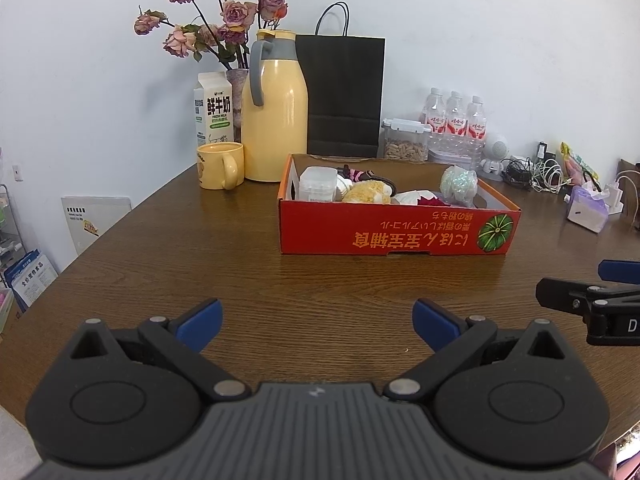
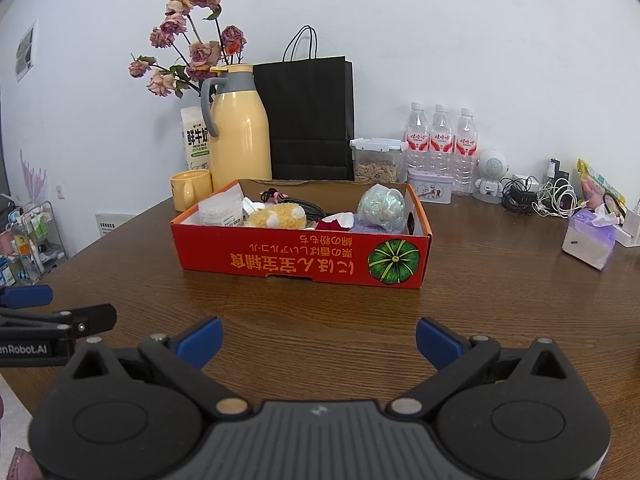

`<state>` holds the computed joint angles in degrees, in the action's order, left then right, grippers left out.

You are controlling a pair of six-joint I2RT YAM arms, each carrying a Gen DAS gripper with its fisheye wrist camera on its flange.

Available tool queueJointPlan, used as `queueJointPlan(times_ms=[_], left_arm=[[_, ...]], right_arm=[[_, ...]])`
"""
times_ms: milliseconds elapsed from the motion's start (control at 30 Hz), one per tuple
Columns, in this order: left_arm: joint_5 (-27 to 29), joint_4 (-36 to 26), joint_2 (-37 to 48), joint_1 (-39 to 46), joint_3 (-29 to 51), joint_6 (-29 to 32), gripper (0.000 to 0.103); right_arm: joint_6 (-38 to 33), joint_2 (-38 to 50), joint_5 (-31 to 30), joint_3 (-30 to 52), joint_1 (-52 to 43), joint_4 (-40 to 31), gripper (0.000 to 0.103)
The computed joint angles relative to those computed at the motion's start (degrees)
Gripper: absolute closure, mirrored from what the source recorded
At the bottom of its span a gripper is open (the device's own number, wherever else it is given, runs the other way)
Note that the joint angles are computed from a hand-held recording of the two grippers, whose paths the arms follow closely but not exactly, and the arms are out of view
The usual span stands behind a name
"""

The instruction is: Organize objects

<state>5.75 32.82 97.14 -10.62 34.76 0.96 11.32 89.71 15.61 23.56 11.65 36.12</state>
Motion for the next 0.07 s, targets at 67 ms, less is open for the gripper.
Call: queueJointPlan(times_ms=[67], left_arm=[[-0.55,-0.28,0.0,-0.19,0.09,0.09,0.0]], right_arm=[[-0.03,0.02,0.01,-0.01,0.03,0.03,0.0]])
